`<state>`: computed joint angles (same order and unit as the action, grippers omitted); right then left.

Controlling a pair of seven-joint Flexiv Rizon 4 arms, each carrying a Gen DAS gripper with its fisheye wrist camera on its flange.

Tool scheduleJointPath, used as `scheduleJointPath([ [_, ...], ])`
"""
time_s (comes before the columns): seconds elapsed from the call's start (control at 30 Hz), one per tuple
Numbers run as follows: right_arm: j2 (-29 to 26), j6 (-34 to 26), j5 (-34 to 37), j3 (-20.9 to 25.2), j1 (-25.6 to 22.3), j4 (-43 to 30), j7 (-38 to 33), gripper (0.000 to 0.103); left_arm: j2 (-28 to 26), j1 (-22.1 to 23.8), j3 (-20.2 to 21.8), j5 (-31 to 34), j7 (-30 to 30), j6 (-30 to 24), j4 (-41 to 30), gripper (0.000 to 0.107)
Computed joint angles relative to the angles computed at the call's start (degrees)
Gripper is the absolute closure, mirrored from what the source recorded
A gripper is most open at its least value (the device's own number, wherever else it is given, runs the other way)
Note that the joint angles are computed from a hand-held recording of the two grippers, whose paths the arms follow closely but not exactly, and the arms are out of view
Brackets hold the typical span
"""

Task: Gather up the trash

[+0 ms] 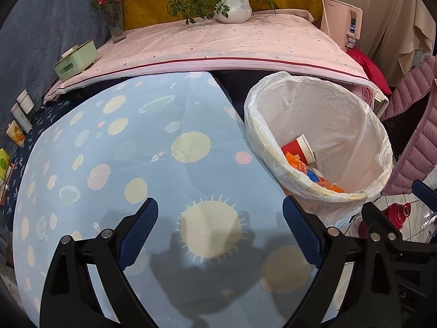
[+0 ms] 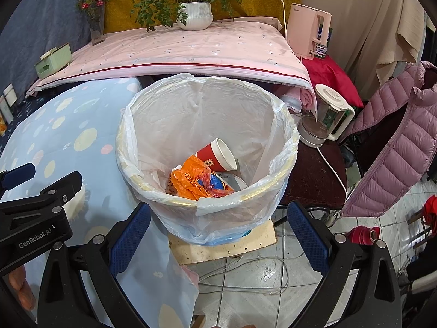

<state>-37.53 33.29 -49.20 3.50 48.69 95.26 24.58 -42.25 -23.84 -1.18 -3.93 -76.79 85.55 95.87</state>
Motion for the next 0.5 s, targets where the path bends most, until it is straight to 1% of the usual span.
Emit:
scheduleJointPath([
  [0.5,0.1,0.0,0.0,0.1,-0.1,0.1,0.0,0.007,0.2,0.1,-0.2,0.3,0.1,-0.1,0.2,0.019],
])
